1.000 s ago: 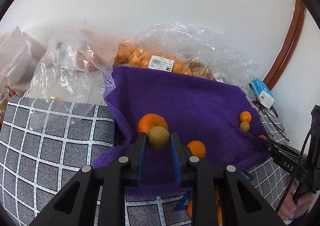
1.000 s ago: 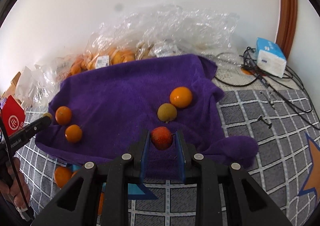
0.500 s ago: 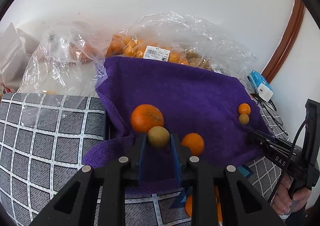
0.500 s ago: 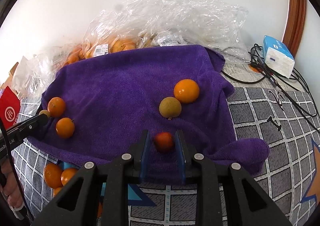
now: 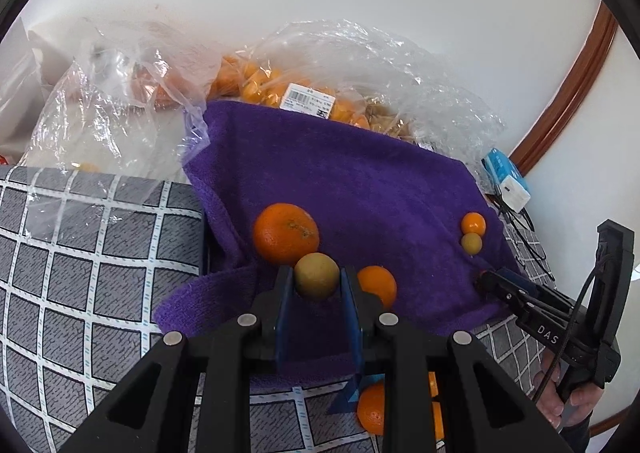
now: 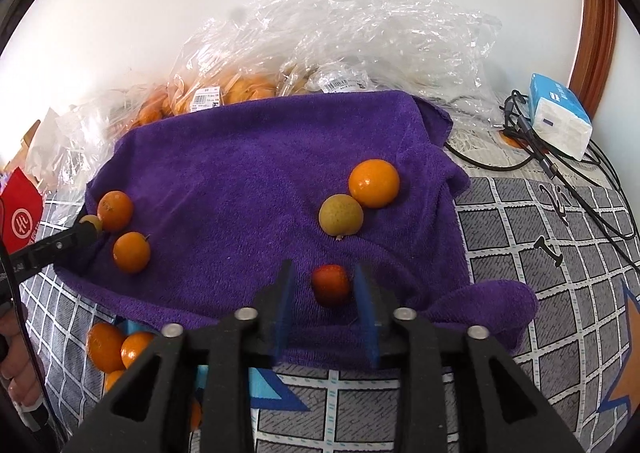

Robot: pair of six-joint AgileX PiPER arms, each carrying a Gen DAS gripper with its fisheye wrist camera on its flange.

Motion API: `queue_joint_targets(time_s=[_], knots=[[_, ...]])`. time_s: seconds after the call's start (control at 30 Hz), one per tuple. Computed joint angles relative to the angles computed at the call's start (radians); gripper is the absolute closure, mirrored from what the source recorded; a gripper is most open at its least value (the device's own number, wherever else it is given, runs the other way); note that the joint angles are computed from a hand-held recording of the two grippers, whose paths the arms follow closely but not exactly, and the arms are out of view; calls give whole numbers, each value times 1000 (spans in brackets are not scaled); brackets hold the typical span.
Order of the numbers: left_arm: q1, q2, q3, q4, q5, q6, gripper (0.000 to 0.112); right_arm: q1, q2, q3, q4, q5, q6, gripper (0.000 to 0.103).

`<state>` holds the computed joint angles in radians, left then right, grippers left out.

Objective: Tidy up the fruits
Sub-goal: 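Carry both small fruits onto the purple towel and open both tools, then move both tools back to the oranges beside the blue star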

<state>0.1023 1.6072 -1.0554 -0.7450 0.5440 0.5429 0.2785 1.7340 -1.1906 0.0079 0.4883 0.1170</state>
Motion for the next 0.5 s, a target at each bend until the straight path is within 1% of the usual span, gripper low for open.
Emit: queue_joint_targets(time_s=[0.03,0.1,0.2,0.27,0.33,0.47,0.5], knots=[[-5,2,-5,19,2,-21,89,-4,-12,12,13,-6,-12,60],[-32,15,-31,137,3,-139,89,-11,-29,28,41,-8,-43,60],[-66,30,-52,271,0,-277,89,-13,-66,64,30,-24,-39,59],[-107,41,-72,443,3,-442,89,-20,-94,88,50,-31,-55,60],[-137,44,-75,554,-8,-542,89,-23,-113,102,57,-31,-65,60],[-146,43,-76,604,0,-594,88,-10,-161,139,10,-24,-18,60],[-142,40,-78,596,10,-590,85,-9,-170,146,15,-21,-21,60]])
